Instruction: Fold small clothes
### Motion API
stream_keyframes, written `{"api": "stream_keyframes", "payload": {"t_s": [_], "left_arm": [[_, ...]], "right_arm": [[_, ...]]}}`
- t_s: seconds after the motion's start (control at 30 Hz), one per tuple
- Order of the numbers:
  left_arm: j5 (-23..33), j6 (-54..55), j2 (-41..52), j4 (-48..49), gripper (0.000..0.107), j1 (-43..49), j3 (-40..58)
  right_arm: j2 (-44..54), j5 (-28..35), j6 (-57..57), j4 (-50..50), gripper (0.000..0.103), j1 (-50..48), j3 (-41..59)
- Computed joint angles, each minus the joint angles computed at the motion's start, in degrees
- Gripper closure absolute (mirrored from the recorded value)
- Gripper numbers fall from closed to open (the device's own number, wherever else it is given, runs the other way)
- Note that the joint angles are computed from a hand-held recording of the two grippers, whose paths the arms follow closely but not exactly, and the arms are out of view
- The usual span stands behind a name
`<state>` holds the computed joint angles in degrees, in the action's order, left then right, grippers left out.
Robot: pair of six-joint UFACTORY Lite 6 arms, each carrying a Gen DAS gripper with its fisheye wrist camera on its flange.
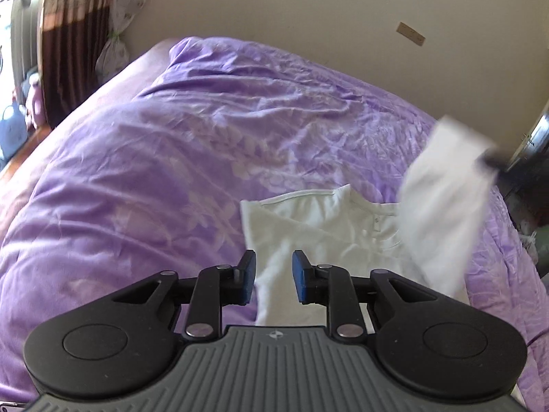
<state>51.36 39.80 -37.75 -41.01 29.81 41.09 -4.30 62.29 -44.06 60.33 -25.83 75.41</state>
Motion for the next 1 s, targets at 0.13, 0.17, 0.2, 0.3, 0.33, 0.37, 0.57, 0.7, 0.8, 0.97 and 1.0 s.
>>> {"api": "stream_keyframes", "payload": {"t_s": [0.13,0.17,0.2,0.3,0.33,0.37,0.57,0.7,0.8,0.97,1.0], "left_arm": [[3.13,9.03,3.93,-5.25,0.08,6.08,-0.63],[2.96,10.38,4.74,-6.39,0.08,6.42,-1.06],[2.75,11.38,5.39,-7.19,0.08,6.58,-1.73],[3.27,14.24,8.35,-9.92,0.08,6.22,-3.33],[2.67,14.34,9.0,-10.22,0.08,5.43,-3.89],[1.87,14.07,9.2,-10.06,0.08,4.62,-4.54],[-4.7,11.47,12.07,-10.25,0.067,-3.72,-6.04],[-12.13,8.71,16.38,-10.44,0.064,-10.67,-6.43],[-20.7,7.86,19.94,-10.96,0.064,-15.9,-6.94],[-28.23,15.05,24.98,-20.57,0.067,-19.85,-6.37],[-29.98,15.22,25.39,-20.68,0.08,-21.06,-6.24]], "right_arm": [[-4.11,-12.05,-2.91,1.23,0.099,15.45,-18.99],[-3.43,-14.54,-4.6,3.1,0.099,18.4,-22.45],[-1.6,-15.96,-7.4,5.31,0.099,19.97,-24.83],[0.8,-20.61,-13.36,10.87,0.097,25.84,-32.01],[1.97,-20.78,-15.15,11.87,0.095,26.85,-33.09],[3.12,-20.09,-16.63,12.61,0.094,27.23,-33.85],[4.44,-17.64,-19.95,9.52,0.068,22.42,-32.42],[5.08,-12.35,-17.64,-0.33,0.065,10.45,-25.3],[7.02,-9.34,-20.38,-7.02,0.065,-1.53,-20.46],[15.57,-5.96,-28.59,-17.58,0.059,-21.29,-8.97],[17.85,-5.51,-30.34,-19.65,0.059,-24.68,-6.2]]}}
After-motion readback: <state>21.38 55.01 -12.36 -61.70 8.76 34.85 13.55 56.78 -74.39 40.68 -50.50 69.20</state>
